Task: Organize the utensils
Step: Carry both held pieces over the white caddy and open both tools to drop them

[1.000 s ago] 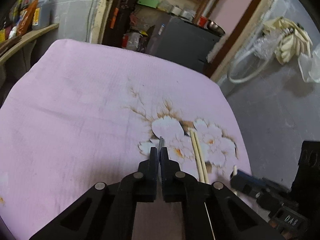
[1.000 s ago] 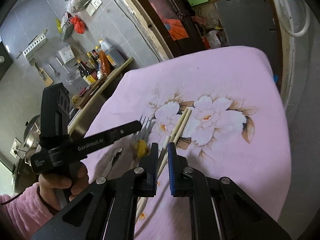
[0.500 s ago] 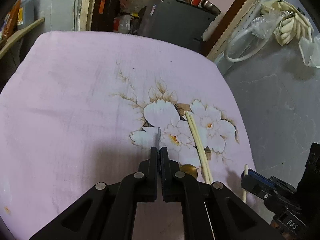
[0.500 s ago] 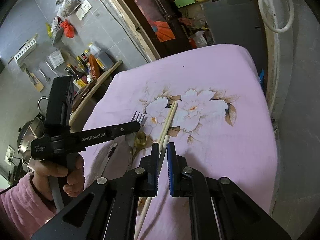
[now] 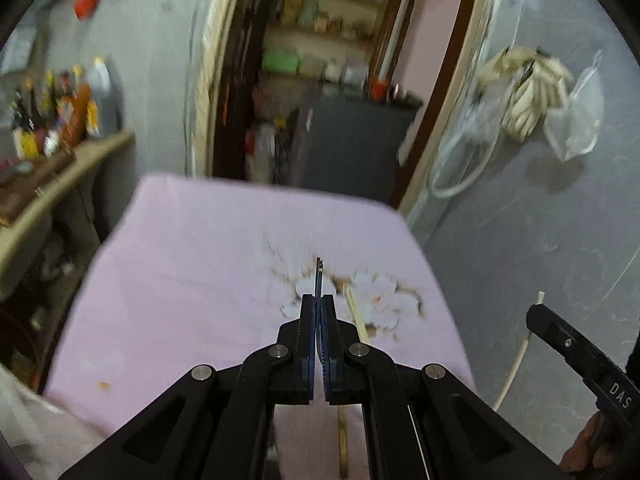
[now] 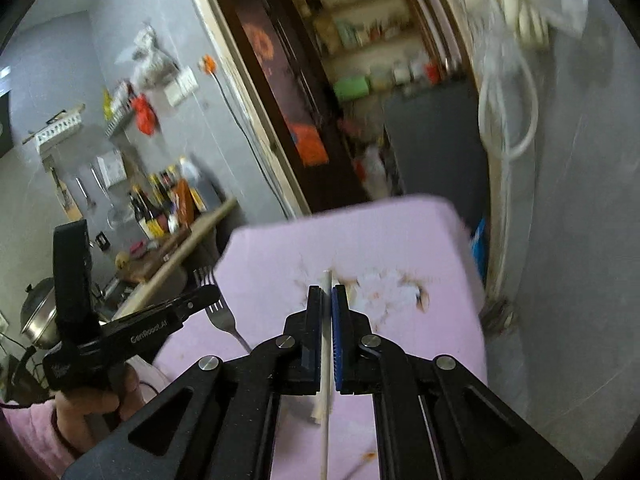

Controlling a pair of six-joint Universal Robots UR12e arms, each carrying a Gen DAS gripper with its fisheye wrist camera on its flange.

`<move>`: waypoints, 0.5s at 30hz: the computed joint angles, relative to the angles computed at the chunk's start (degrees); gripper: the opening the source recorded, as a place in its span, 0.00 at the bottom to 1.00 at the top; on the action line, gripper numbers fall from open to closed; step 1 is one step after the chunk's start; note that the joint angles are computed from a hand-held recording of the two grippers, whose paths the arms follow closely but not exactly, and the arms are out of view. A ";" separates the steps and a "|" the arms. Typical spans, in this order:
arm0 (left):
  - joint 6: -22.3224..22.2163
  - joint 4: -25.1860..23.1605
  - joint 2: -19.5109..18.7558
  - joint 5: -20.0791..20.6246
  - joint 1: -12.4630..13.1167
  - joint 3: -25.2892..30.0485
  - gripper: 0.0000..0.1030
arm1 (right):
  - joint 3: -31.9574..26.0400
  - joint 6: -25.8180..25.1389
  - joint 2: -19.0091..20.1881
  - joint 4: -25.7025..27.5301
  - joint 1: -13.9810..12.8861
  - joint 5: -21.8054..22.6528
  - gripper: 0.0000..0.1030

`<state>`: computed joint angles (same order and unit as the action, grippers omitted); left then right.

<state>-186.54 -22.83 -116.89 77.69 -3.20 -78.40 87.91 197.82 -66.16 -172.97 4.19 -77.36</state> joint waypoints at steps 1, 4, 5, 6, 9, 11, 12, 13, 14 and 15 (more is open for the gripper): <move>0.19 1.45 0.77 -0.13 0.23 -0.71 0.03 | -0.16 -0.10 -0.38 -0.32 0.39 -0.93 0.04; 1.66 4.31 3.06 -1.76 1.37 -2.23 0.03 | -0.44 -0.28 -1.69 -2.61 2.31 -4.77 0.04; 2.40 4.63 3.85 -2.69 1.99 -2.40 0.03 | -0.74 -0.24 -2.05 -3.39 2.94 -6.15 0.04; 2.87 4.76 4.26 -2.95 2.25 -2.30 0.03 | -1.21 -0.04 -2.29 -4.92 3.88 -8.02 0.04; 4.29 4.70 5.73 -3.99 3.84 -1.88 0.03 | -2.83 0.05 -2.52 -7.44 5.58 -11.11 0.04; 5.14 4.11 6.81 -4.74 5.38 -1.64 0.03 | -4.40 -0.20 -2.20 -10.02 6.92 -12.37 0.04; 5.14 4.36 7.39 -5.02 5.96 -2.06 0.03 | -5.38 -0.50 -1.80 -10.86 7.61 -12.81 0.04; 5.04 4.67 7.95 -5.31 6.65 -2.38 0.03 | -6.03 -0.73 -1.50 -11.38 8.20 -13.21 0.04; 4.87 5.03 8.58 -5.63 7.58 -2.71 0.03 | -7.06 -1.07 -1.06 -11.90 8.85 -13.45 0.04; 4.68 5.51 9.27 -5.81 8.58 -3.14 0.03 | -8.28 -1.44 -0.43 -12.62 9.52 -13.59 0.04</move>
